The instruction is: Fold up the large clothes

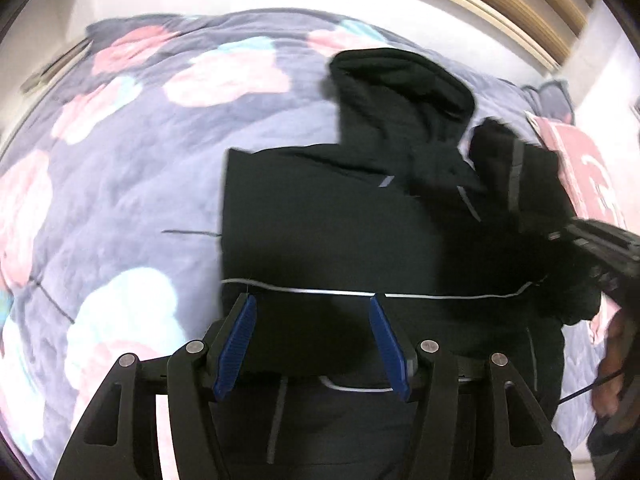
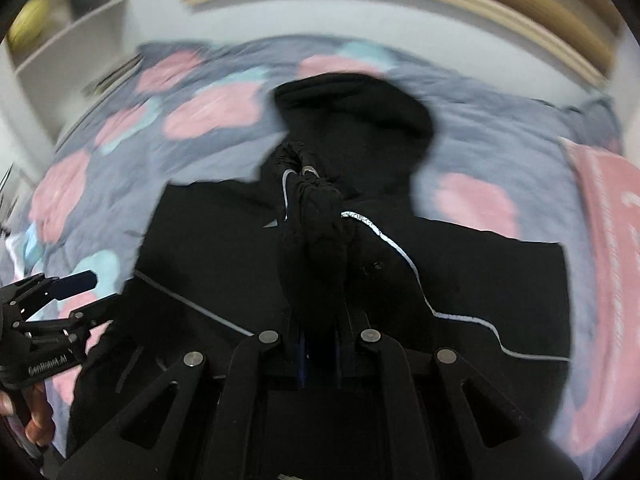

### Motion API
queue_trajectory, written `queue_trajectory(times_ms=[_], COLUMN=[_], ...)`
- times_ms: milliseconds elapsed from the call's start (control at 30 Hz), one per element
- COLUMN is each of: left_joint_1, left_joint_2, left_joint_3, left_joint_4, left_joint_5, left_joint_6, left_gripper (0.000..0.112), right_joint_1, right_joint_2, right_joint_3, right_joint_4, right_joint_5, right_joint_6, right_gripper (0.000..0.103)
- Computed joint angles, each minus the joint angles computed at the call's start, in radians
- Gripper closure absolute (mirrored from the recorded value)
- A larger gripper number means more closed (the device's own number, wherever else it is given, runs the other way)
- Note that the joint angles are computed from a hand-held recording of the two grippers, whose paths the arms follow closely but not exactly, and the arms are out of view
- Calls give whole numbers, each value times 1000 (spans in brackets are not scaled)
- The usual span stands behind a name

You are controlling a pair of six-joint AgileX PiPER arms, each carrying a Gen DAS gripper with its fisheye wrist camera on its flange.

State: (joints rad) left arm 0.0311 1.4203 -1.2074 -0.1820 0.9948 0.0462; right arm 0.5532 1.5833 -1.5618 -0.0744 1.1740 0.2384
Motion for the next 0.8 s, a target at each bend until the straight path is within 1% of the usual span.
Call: queue_trajectory(times_ms=[67, 200, 233, 267, 333, 367, 433, 500, 533, 567, 633, 700, 800], left_joint_1=[53, 132, 151, 159, 169, 179, 190, 199, 203, 212, 207, 179, 124], left_joint_2=[4, 31, 42, 52, 69, 79, 104, 116, 131, 147, 176, 220, 293], left_joint_3=[26, 59, 65, 66, 70, 69, 57, 43, 32, 21, 2, -28, -73], left_joint_4=[-23, -61, -74, -80, -92, -110, -154, -210, -248, -305, -366, -382, -395], left_joint_5=[-18, -43, -49, -53, -63, -66, -66, -42, -31, -19, 1, 15, 18], left_joint_6=[40, 98, 116, 125, 148, 173, 211, 252, 282, 330, 370, 375, 366], left_gripper=[53, 53, 53, 53, 53, 53, 53, 53, 53, 52, 52, 52, 52], right_joint_1=[51, 120, 130, 132, 126, 119, 89, 40, 16, -1, -55, -105, -222], right_joint_2=[95, 262, 297, 331, 357, 352, 326, 266, 209, 169, 59, -32, -117], right_joint_3=[-37, -69, -77, -78, -48, -32, -11, 28, 72, 102, 191, 268, 352], right_joint_4=[30, 34, 34, 44, 67, 80, 151, 257, 293, 314, 350, 314, 293], right_joint_5=[-20, -47, -48, -50, -73, -89, -98, -89, -97, -100, -110, -106, -72], right_joint_6=[3, 9, 15, 12, 13, 4, -64, -153, -187, -208, -248, -229, -234], right_gripper=[91, 91, 90, 87, 86, 86, 75, 52, 48, 39, 32, 30, 30])
